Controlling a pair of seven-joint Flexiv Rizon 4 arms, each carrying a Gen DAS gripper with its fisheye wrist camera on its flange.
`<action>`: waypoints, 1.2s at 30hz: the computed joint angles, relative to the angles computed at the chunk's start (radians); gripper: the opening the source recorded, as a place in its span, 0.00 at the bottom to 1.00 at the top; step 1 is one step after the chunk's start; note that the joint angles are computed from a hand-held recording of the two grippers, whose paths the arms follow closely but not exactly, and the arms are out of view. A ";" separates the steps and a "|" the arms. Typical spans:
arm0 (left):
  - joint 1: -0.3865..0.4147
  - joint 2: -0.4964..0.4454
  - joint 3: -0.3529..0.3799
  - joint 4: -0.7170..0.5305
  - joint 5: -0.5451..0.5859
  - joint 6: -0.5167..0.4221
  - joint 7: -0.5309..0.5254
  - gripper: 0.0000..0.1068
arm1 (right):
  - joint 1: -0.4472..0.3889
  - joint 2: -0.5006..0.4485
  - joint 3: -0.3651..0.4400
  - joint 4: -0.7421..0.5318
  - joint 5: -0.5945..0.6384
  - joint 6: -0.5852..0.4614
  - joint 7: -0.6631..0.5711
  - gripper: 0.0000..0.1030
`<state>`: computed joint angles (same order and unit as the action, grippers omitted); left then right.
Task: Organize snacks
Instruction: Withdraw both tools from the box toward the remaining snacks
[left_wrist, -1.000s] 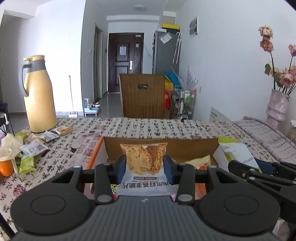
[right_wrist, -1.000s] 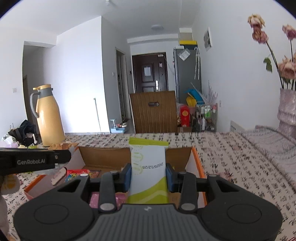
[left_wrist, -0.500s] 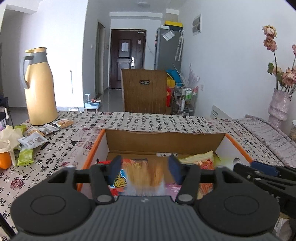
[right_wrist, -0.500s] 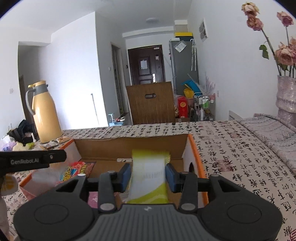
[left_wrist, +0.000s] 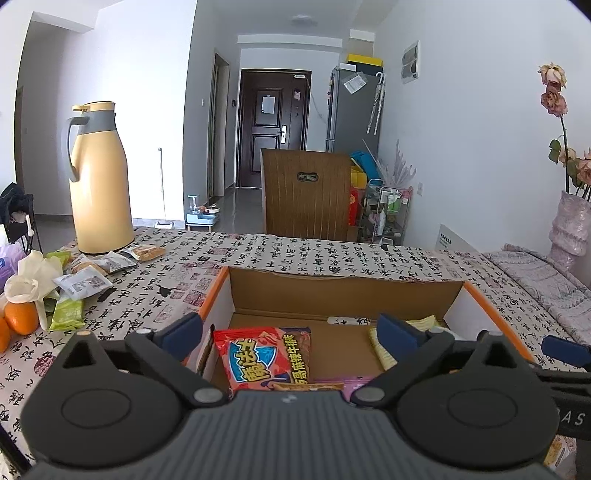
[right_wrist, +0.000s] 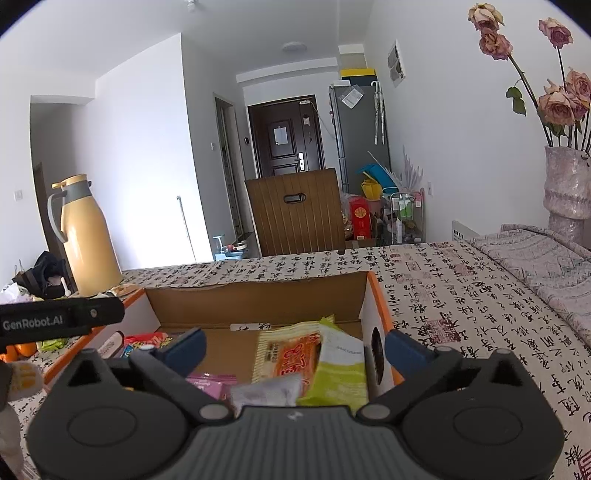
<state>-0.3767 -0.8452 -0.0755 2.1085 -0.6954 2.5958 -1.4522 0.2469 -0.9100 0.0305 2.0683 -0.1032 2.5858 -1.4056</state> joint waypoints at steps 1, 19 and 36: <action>-0.003 0.000 0.000 0.001 -0.004 0.002 0.000 0.96 | 0.001 0.002 -0.001 0.001 0.001 -0.001 -0.002 1.00; -0.057 0.096 -0.009 0.131 -0.058 0.076 -0.011 0.96 | 0.018 0.091 0.008 0.147 0.072 0.099 -0.070 1.00; -0.109 0.126 -0.025 0.296 -0.082 0.152 -0.087 0.96 | -0.007 0.098 0.034 0.317 0.068 0.224 -0.078 1.00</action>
<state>-0.4862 -0.7192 -0.1003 2.4049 -0.7771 2.7478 -1.5393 0.2395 -0.8120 0.0648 2.3850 -0.0353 2.8095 -1.4838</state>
